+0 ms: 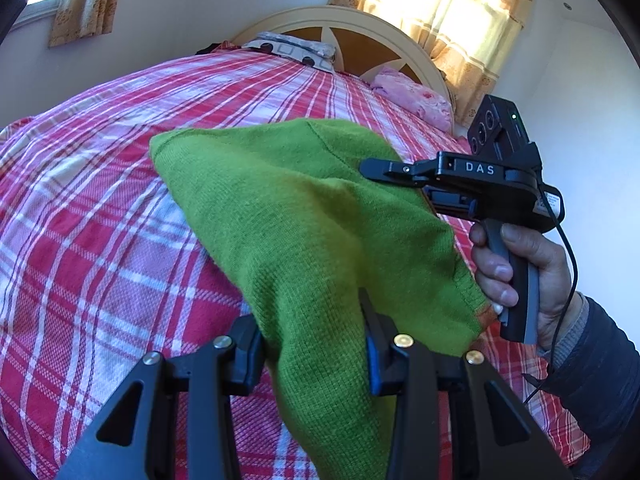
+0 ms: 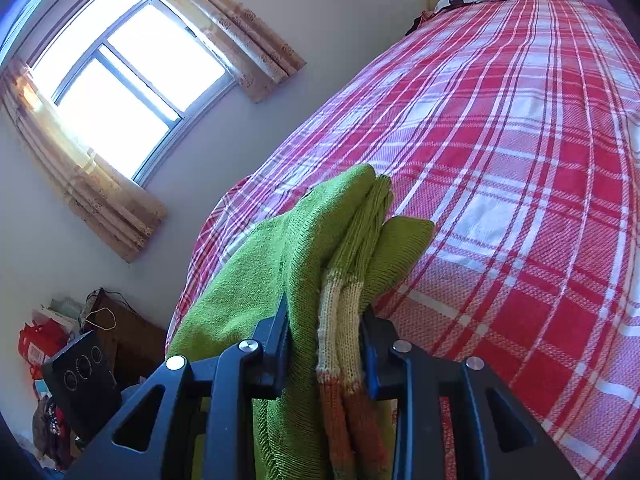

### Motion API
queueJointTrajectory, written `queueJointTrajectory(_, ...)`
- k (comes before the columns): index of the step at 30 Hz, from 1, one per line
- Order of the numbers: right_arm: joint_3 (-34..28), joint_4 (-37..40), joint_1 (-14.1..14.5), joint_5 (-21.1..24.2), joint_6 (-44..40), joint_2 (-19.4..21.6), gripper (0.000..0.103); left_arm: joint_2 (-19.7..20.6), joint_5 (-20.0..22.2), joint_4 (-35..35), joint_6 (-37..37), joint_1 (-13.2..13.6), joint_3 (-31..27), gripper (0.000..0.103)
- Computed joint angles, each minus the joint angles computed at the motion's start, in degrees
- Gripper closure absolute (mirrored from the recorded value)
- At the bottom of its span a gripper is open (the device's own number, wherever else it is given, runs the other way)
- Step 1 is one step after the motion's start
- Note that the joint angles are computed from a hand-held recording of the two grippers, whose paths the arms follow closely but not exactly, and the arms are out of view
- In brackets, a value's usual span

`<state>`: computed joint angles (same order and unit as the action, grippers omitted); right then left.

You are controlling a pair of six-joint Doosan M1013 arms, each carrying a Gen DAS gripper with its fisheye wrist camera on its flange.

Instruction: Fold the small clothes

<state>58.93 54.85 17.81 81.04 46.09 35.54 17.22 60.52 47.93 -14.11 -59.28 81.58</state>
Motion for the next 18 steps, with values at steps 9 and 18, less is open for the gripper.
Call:
queueJointTrajectory(9, -0.3, -1.7, 0.3, -0.4, 0.9, 0.8, 0.073, -0.5, -1.9, 0.2, -2.4, 0.0, 2.3, 0.061)
queueJointTrajectory(18, 1.0, -3.3, 0.7, -4.0, 1.0, 0.2, 0.064, -0.6, 0.7, -0.2, -2.3, -1.2, 1.6, 0.051)
